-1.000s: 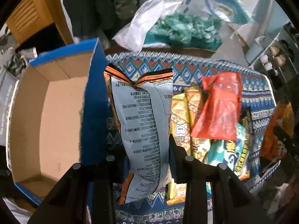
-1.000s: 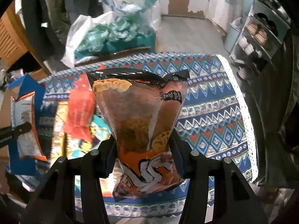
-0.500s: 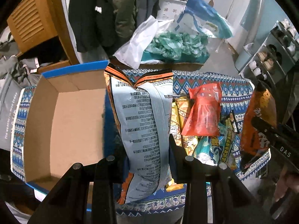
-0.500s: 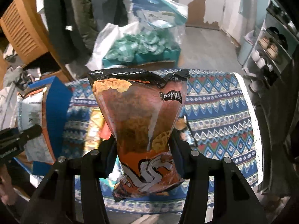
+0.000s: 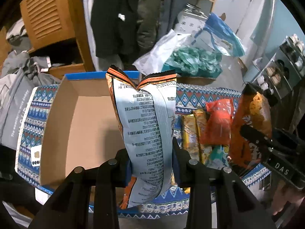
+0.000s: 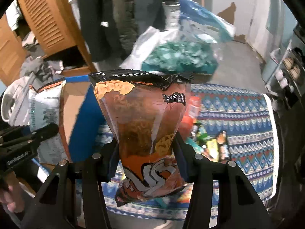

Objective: Organize snacks
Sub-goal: 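Carry both bags into the cardboard box and open both tools to release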

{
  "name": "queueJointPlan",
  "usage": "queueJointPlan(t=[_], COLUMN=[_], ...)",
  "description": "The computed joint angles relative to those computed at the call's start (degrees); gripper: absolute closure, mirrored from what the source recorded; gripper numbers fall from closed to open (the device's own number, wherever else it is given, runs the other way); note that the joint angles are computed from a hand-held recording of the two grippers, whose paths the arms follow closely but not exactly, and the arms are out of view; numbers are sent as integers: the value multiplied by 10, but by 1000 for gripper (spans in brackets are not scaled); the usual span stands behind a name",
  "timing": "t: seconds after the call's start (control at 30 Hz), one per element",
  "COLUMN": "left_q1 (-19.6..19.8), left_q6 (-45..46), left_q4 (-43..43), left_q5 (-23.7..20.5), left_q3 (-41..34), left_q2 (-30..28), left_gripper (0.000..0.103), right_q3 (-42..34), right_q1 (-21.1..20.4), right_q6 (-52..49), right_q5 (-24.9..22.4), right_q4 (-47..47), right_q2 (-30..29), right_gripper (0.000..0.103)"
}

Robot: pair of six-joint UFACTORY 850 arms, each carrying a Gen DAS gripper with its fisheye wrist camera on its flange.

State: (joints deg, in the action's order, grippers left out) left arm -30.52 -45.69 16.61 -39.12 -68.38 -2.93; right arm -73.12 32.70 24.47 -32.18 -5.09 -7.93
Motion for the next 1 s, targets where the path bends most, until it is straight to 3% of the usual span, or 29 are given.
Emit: queueJointPlan(t=[0.63, 1.0], left_q1=[86, 126], left_q6=[-22, -10], left_q4=[16, -1], left_q5=[19, 22], left_q3=[82, 117], left_q2=[70, 81], left_gripper=[68, 68], right_q3=[-168, -265], right_q1=[84, 116], right_q6=[-35, -60], right_q5=[-37, -71], right_q4=[54, 95], right_q2=[-132, -217], right_gripper=[52, 52])
